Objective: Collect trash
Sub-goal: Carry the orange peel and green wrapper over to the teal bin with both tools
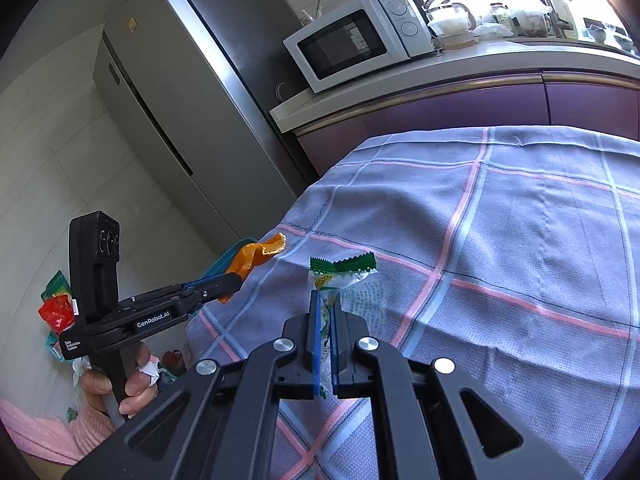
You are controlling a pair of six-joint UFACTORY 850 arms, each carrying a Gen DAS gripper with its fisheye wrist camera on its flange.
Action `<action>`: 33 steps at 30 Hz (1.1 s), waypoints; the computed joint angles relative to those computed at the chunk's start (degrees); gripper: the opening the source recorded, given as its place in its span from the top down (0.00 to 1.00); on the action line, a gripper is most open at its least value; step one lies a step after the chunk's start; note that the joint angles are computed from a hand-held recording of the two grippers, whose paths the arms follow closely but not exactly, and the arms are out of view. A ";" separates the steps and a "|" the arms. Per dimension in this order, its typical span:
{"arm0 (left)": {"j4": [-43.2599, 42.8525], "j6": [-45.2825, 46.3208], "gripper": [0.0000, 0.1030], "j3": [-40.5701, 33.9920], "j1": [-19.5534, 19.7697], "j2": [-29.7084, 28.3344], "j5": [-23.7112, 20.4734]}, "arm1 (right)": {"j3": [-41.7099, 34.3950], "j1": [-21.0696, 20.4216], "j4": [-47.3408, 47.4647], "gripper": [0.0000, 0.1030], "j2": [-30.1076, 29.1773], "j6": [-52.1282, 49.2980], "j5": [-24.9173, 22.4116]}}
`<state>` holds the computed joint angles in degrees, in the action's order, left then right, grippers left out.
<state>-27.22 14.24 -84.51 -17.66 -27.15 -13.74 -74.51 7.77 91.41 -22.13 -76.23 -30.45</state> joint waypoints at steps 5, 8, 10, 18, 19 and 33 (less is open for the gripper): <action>0.49 -0.66 0.86 1.10 0.60 0.93 0.78 | -2.00 0.65 -1.17 0.97 -1.52 0.94 -0.61; 1.48 -1.88 0.86 1.98 0.97 1.64 1.35 | -3.12 1.15 -2.16 0.97 -2.23 1.62 -0.95; 2.06 -2.61 0.87 2.43 1.30 2.01 1.52 | -3.72 1.53 -2.63 0.97 -2.58 1.94 -1.16; 4.77 -5.53 0.87 3.78 2.36 3.09 2.00 | -6.55 2.87 -4.74 0.97 -4.28 3.65 -2.09; 4.59 -5.33 0.87 3.97 2.49 3.24 2.07 | -6.84 3.03 -4.95 0.97 -4.44 3.87 -2.26; 6.48 -7.86 0.87 5.90 4.11 4.87 3.38 | -10.78 5.14 -8.27 0.97 -6.77 6.32 -4.17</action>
<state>-20.74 6.38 -78.61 -13.55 -22.28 -10.35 -85.29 12.91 83.15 -28.89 -69.91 -34.62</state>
